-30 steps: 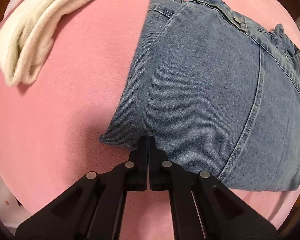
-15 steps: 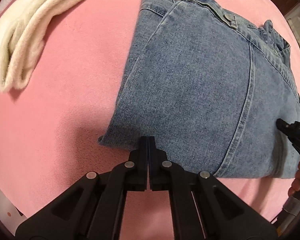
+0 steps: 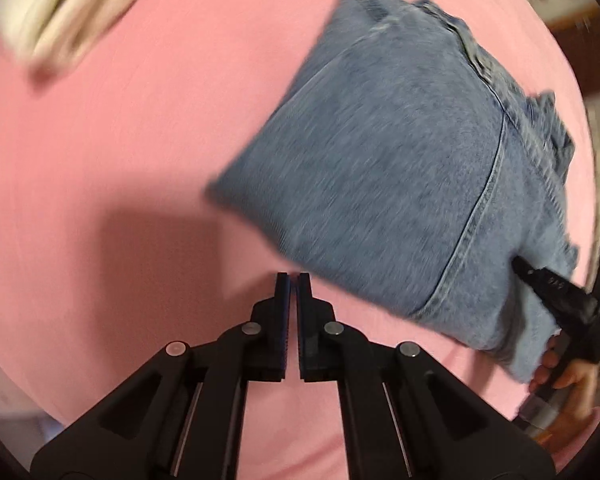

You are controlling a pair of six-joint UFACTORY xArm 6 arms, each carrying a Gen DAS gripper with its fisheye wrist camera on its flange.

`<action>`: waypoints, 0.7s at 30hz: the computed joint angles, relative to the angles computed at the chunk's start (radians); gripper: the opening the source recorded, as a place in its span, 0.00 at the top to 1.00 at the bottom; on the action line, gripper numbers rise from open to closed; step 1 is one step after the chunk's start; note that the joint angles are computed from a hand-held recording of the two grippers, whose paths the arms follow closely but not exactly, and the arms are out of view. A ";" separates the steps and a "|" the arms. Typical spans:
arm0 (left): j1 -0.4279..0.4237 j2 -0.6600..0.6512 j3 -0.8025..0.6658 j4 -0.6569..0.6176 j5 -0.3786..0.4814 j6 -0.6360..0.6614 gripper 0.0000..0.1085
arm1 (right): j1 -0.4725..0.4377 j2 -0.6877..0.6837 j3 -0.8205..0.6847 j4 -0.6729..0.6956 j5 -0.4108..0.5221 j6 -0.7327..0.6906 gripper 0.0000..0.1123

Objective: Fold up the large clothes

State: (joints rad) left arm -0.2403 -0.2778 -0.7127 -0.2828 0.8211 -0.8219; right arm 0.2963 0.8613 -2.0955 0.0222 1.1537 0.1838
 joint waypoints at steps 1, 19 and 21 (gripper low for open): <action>-0.002 -0.046 0.054 -0.060 -0.038 0.002 0.99 | -0.003 0.009 -0.016 0.009 0.007 -0.018 0.97; -0.053 -0.017 0.200 -0.324 -0.545 0.076 0.28 | 0.015 -0.189 0.340 -0.016 -0.215 -0.037 0.97; -0.051 0.026 0.166 -0.323 -0.551 0.090 0.28 | 0.020 -0.203 0.357 -0.025 -0.222 -0.033 0.97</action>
State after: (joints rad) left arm -0.2908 -0.2519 -0.5470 -0.6063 0.2699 -0.7320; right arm 0.3158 0.6588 -1.7383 -0.0023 0.9317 0.1510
